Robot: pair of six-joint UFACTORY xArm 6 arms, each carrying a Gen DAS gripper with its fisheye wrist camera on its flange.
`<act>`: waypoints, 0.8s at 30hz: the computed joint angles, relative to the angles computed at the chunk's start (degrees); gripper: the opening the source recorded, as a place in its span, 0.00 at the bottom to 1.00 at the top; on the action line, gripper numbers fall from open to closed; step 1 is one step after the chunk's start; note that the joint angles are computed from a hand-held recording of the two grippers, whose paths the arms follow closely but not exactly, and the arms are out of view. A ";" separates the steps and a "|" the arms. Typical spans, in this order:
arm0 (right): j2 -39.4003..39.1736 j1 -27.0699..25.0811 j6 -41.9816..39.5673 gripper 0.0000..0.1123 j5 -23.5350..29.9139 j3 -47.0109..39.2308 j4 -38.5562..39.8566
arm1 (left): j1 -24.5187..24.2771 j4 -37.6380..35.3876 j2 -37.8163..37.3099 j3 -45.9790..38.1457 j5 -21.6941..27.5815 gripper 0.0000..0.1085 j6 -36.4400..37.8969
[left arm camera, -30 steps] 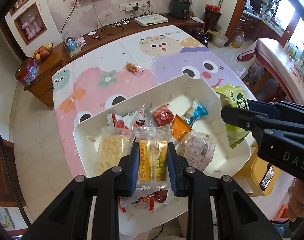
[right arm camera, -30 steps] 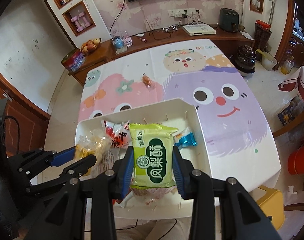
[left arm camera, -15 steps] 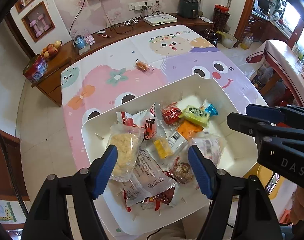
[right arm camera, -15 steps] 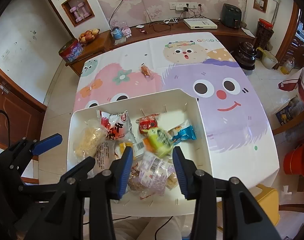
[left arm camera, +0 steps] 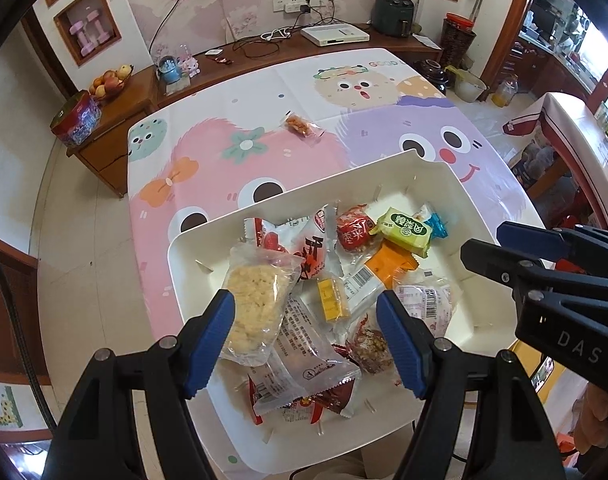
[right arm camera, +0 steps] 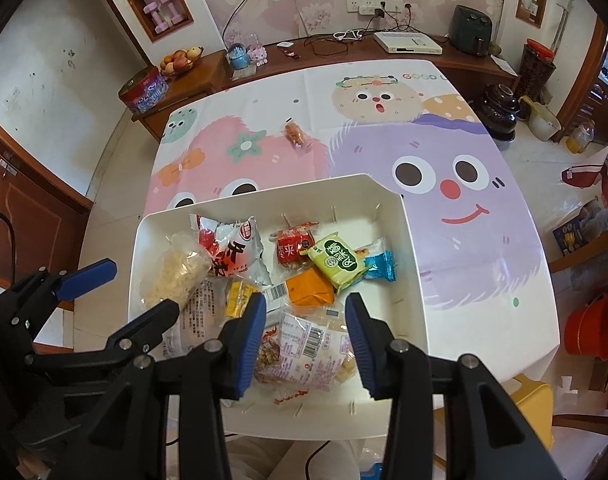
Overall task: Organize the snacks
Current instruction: 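Lift the right gripper and move it toward the orange candy pack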
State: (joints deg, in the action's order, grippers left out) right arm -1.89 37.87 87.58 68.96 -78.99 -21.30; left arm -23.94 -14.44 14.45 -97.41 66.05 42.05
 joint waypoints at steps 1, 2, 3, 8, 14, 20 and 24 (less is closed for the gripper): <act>0.10 -0.17 -0.30 0.37 -0.18 0.00 0.21 | 0.02 0.08 0.35 -0.36 0.14 0.66 -0.33; 0.17 -0.35 -0.60 0.37 -0.52 0.05 0.47 | 0.01 0.20 0.65 -0.66 0.19 0.66 -0.63; 0.20 -0.56 -0.92 0.37 -0.95 0.21 0.74 | 0.04 0.31 0.91 -0.91 0.20 0.66 -0.92; 1.55 -1.45 -3.50 0.37 -1.24 -1.02 1.37 | 0.25 0.73 2.15 -2.17 0.17 0.66 -2.17; 3.10 -2.91 -7.29 0.37 -2.04 -2.44 2.43 | 0.37 1.10 4.69 -5.27 0.80 0.66 -4.78; 3.89 -4.83 -10.98 0.37 -2.73 -3.08 3.65 | -0.06 0.88 8.05 -9.72 0.51 0.66 -7.61; 4.21 -6.41 -13.94 0.37 -2.78 -3.74 3.94 | -0.27 0.66 11.48 -14.76 0.59 0.66 -10.28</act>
State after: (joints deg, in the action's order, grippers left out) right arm 2.31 31.47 73.64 66.18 -82.73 -17.36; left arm -24.21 -13.78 25.93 -112.17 66.64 31.77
